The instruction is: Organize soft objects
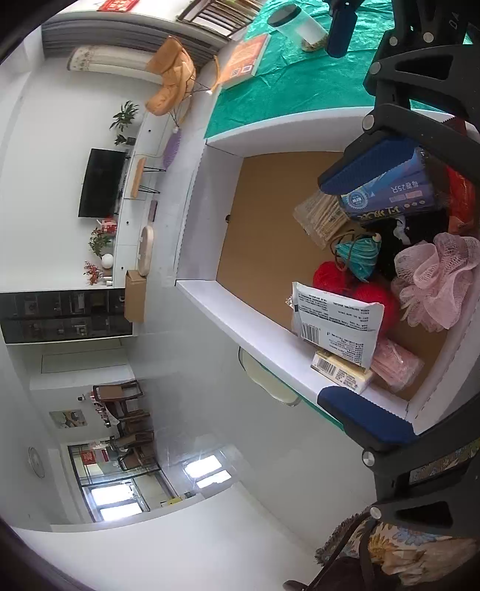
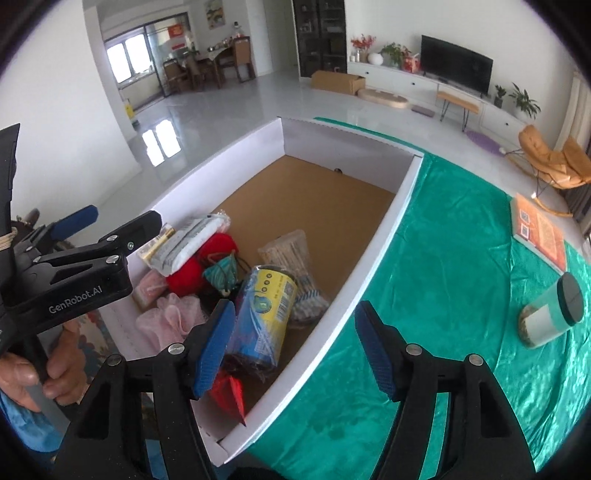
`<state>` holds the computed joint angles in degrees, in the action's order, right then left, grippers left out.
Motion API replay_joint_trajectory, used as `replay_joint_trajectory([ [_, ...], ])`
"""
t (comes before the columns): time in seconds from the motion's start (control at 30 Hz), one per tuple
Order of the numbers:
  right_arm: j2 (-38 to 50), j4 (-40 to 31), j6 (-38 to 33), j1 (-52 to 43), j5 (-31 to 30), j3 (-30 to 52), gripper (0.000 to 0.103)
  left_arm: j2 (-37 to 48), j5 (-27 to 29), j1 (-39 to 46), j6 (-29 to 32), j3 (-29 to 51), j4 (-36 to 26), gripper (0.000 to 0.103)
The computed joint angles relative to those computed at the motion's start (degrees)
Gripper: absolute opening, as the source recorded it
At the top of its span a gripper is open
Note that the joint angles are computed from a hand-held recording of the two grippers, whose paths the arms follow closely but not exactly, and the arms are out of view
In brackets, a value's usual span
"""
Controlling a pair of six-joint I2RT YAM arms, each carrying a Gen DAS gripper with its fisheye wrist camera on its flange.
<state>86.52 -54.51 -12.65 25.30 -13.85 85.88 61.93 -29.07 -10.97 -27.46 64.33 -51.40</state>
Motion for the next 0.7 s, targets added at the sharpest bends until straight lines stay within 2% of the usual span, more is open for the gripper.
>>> replay_joint_trajectory([
  [0.1,-0.9,-1.2,0.1,0.4,2.1,0.1,0.071,0.8,-1.3,-1.1,-1.6,0.7,-2.7,0.103],
  [0.27,-1.6,-4.0,1.4,2.2,5.8,1.3,0.071,0.3,0.1,-1.1,-2.5,1.9,-6.9,0.103],
  [0.4,-2.0,-6.3,2.3,3.3,6.2,2.7,0.071,-0.4,1.9,-0.6,-2.5,3.6,-9.7,0.103],
  [0.5,-1.8,-8.2,3.5,4.4,6.1,3.9,0.075,-1.6,3.7,0.6,-2.0,4.5,-10.9,0.103],
  [0.7,-2.9,-9.9,4.3,7.4,7.0,4.2,0.076,-2.4,3.3,0.5,-1.9,5.4,-12.3,0.103],
])
